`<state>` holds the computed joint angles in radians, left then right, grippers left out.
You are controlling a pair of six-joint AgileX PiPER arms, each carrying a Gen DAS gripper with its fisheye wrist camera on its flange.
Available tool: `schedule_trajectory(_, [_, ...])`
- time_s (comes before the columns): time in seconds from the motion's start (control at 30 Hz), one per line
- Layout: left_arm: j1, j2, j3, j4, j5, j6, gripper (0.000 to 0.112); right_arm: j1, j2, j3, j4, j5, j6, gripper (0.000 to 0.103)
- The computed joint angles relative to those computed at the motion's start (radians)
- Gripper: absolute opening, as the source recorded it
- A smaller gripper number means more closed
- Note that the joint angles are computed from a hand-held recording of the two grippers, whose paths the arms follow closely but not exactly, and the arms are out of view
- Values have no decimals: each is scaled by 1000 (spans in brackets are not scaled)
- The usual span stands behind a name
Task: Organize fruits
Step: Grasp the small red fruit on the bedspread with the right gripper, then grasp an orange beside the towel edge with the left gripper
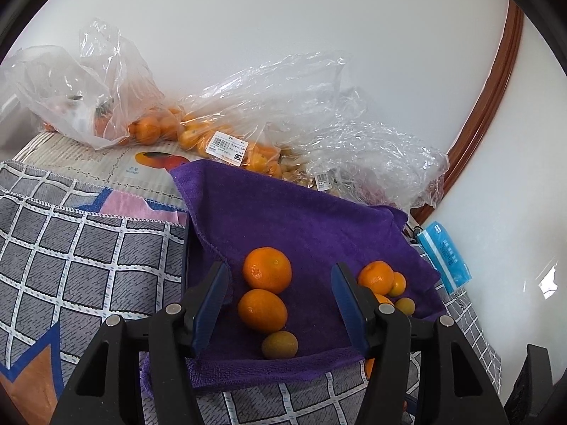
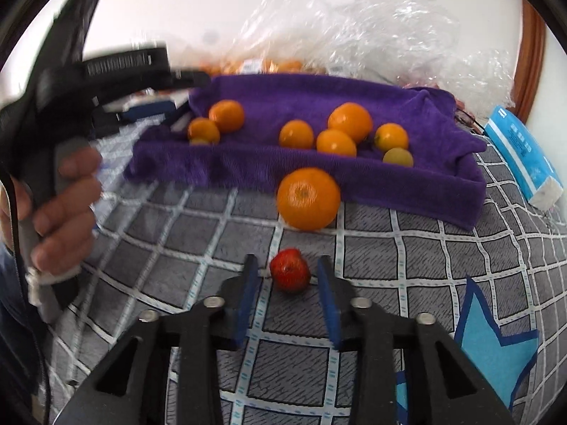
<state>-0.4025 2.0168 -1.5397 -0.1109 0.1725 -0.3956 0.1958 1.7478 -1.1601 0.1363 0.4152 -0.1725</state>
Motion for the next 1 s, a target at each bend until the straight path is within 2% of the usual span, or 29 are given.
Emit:
schedule_trajectory(0.13, [-11,-5,5,-28,-1,51,58,-24,-42,38,87,-31,-77,26])
schedule_trajectory(0.27, [-34,-37,31,-283,-20,366,58,-71,-91,74,169,-43,-135,26])
schedule_trajectory(0.37, [-57,-38,-8,-295,60,401,58,-111,-120,97,181,-44,-136,26])
schedule_trajectory(0.43, [-78,-32,-41,-220,136,329,58,-138,-132,106,197,-37,-149,26])
schedule_trajectory(0.67, [-169,18,-102,-77,268,195,58,-245,-189,181,311,-61,-276,26])
schedule_trajectory(0.8, [-241,114,-233,155,359,-63,58,-311,-214,211,429,-43,-406,26])
schedule_trajectory(0.9, [-263,202,-378,208,462,-155,58,-347,-240,242,494,-41,-487,26])
schedule_trajectory(1.0, [-270,252,-456,227,506,-226,57,-362,-266,272,512,-63,-510,26])
